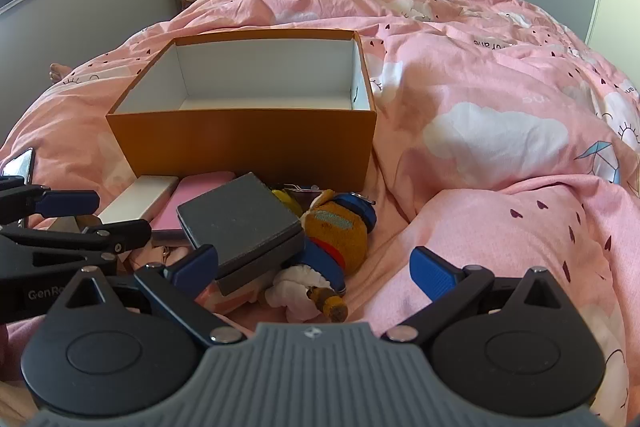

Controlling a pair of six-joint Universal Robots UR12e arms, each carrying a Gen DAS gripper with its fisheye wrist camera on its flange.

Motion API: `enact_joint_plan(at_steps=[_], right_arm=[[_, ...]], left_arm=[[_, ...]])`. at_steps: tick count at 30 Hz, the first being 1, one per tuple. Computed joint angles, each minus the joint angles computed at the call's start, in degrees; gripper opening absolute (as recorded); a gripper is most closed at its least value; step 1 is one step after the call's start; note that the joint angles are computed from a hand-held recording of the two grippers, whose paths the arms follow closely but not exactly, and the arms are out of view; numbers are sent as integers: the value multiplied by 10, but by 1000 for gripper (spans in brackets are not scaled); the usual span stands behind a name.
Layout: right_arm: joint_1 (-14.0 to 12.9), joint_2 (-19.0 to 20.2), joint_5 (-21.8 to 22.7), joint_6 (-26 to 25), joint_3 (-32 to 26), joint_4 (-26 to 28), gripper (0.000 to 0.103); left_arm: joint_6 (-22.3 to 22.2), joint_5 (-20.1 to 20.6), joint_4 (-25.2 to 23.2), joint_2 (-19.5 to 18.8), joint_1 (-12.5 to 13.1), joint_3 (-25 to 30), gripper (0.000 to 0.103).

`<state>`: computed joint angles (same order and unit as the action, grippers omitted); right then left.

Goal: Organize objects

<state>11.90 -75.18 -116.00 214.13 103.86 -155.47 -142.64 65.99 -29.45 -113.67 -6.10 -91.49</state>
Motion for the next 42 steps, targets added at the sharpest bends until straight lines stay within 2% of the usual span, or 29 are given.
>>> enact_joint_plan(at_steps=[24,42], right_arm=[[1,2,0,0,-4,19,102],[1,5,6,-7,-9,26,102]], left_arm=[[5,13,15,-1,-3,-5,68],[8,10,3,-2,-2,0,68]])
